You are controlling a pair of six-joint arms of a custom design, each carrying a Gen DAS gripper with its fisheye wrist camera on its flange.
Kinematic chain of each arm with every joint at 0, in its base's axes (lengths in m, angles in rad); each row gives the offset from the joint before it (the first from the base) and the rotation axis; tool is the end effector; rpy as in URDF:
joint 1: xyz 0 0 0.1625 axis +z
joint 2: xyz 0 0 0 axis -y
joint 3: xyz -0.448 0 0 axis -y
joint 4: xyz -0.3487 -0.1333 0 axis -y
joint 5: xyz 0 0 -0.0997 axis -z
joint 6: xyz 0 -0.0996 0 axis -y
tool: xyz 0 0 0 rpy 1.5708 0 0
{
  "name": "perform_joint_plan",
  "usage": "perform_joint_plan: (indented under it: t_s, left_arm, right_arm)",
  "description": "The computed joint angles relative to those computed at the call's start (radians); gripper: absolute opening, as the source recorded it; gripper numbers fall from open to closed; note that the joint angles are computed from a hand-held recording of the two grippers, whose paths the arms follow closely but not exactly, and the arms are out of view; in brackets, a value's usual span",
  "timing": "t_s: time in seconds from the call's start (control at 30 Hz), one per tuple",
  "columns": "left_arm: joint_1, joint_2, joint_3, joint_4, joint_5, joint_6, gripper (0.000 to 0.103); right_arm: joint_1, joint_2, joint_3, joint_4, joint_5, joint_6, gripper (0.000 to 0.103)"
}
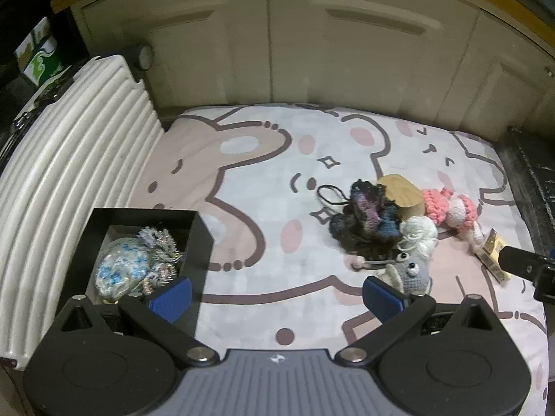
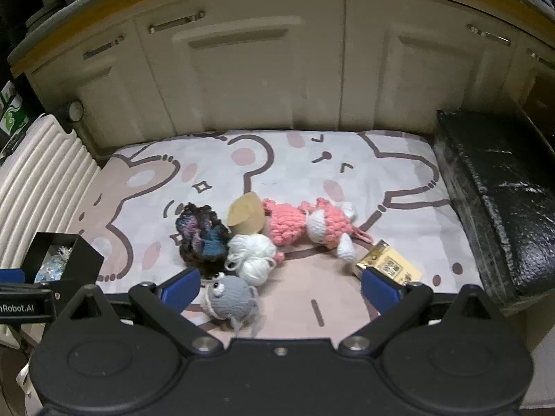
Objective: Organize objects
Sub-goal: 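Move both tools back toward the remaining toys and tissue pack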
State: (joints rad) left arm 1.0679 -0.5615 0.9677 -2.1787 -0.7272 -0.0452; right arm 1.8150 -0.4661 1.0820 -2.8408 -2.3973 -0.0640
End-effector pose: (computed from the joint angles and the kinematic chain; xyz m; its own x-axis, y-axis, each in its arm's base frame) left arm -0.2086 -0.8102 0.2184 -0.6753 0.1503 -0.7221 0.4421 0.8661 -0.2332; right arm 0.2529 -0.7666 0.1695 -0.7517 0.2207 0.6215 -0.2405 0.7858 -0.5699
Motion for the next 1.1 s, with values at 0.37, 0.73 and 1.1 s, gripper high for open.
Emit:
perform_joint_plan:
  t_s: [0.37, 0.73, 1.1]
  left_arm:
    - [-0.005, 0.037, -0.014, -0.036, -0.022, 0.049, 0.103]
    - [-0.017, 0.09, -0.068, -0.026, -0.098, 0.104, 0.103]
    - [-0.016, 0.155, -0.146, -0.005, -0.207, 0.185, 0.103]
  right_arm:
    - [-0.022, -0.023, 0.038, -0.045, -0.012, 0.016, 0.1]
    - [-0.063, -0.022, 0.051, -0.122, -0.03, 0.055, 0.101]
    - [-0.133, -0.05, 0.091, -0.136, -0.036, 0.304, 0.103]
